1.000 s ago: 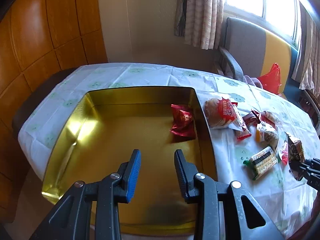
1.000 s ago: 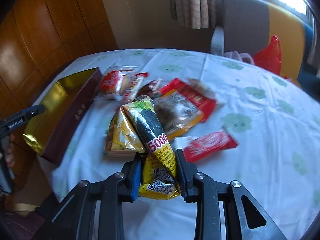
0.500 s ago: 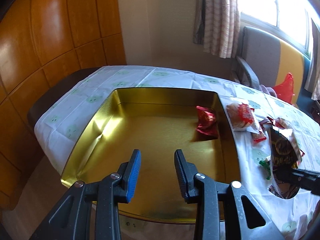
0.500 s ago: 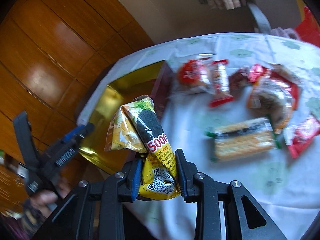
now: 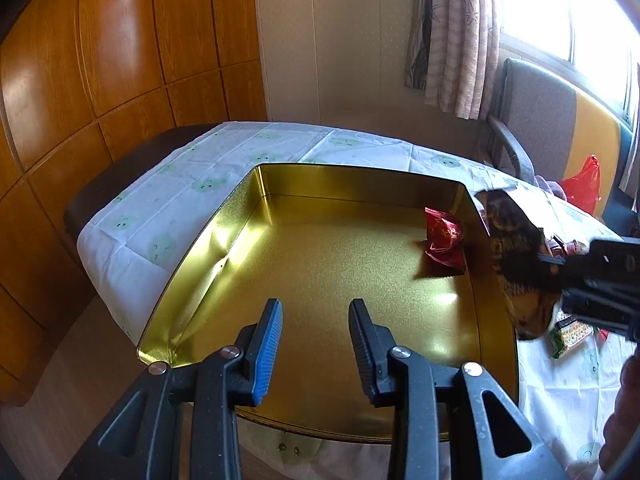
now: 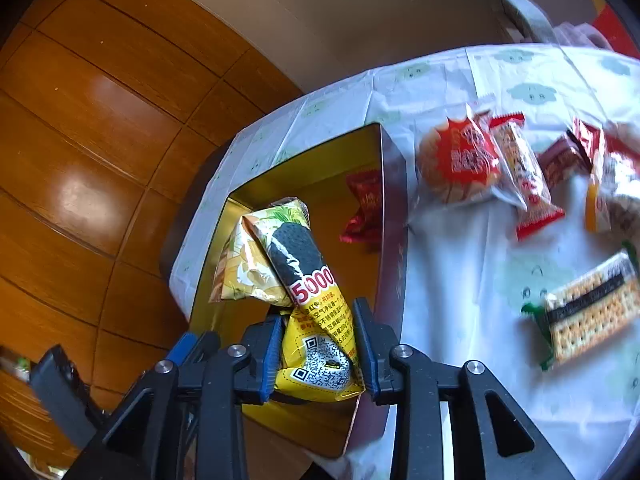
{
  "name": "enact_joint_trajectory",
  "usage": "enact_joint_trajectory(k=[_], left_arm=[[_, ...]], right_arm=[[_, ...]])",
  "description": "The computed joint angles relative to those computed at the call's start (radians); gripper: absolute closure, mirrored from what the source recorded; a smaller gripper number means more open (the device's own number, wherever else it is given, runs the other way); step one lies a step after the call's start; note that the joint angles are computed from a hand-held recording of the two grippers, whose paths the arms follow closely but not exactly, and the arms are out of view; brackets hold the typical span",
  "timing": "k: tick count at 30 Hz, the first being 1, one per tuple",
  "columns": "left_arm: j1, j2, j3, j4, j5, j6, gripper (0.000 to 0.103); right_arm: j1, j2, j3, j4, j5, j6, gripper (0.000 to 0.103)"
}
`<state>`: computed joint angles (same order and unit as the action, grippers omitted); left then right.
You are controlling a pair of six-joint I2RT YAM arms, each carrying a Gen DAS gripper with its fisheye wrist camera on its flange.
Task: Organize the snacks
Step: 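Grasp the yellow-and-black pack with the right gripper, drop it into the tin, then grasp the bagged round cake bun with the left gripper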
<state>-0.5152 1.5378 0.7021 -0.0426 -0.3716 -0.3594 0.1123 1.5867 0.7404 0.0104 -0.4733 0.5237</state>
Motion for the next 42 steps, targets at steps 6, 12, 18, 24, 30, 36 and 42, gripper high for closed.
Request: enact_joint_trajectory(k=[6, 12, 18, 24, 30, 36, 42], left_arm=[[0.007, 0.02, 0.005, 0.001, 0.024, 0.002, 0.068], [0.02, 0.019, 0.002, 0.01, 0.023, -0.001, 0.068], [0.019, 0.018, -0.003, 0.015, 0.021, -0.003, 0.068], [-0.004, -0.005, -0.013, 0.023, -0.004, 0.012, 0.068], [-0.036, -0.017, -0.012, 0.018, -0.024, 0.021, 0.068], [-0.064, -0.023, -0.006, 0.014, -0.037, 0.031, 0.068], [-0.089, -0.02, 0.005, 0.004, -0.045, 0.037, 0.068]], right_arm=[[-0.007, 0.051, 0.045, 0.0, -0.032, 0.005, 0.062], [-0.006, 0.058, 0.051, 0.012, -0.068, 0.03, 0.047], [0.004, 0.012, 0.03, -0.021, -0.014, -0.029, 0.043], [0.055, -0.086, -0.04, -0.018, 0.142, -0.114, 0.034], [0.058, -0.195, -0.12, -0.024, 0.243, -0.195, 0.03], [0.037, -0.278, -0.187, -0.028, 0.284, -0.236, 0.028], [0.014, -0.321, -0.226, -0.027, 0.306, -0.253, 0.028]])
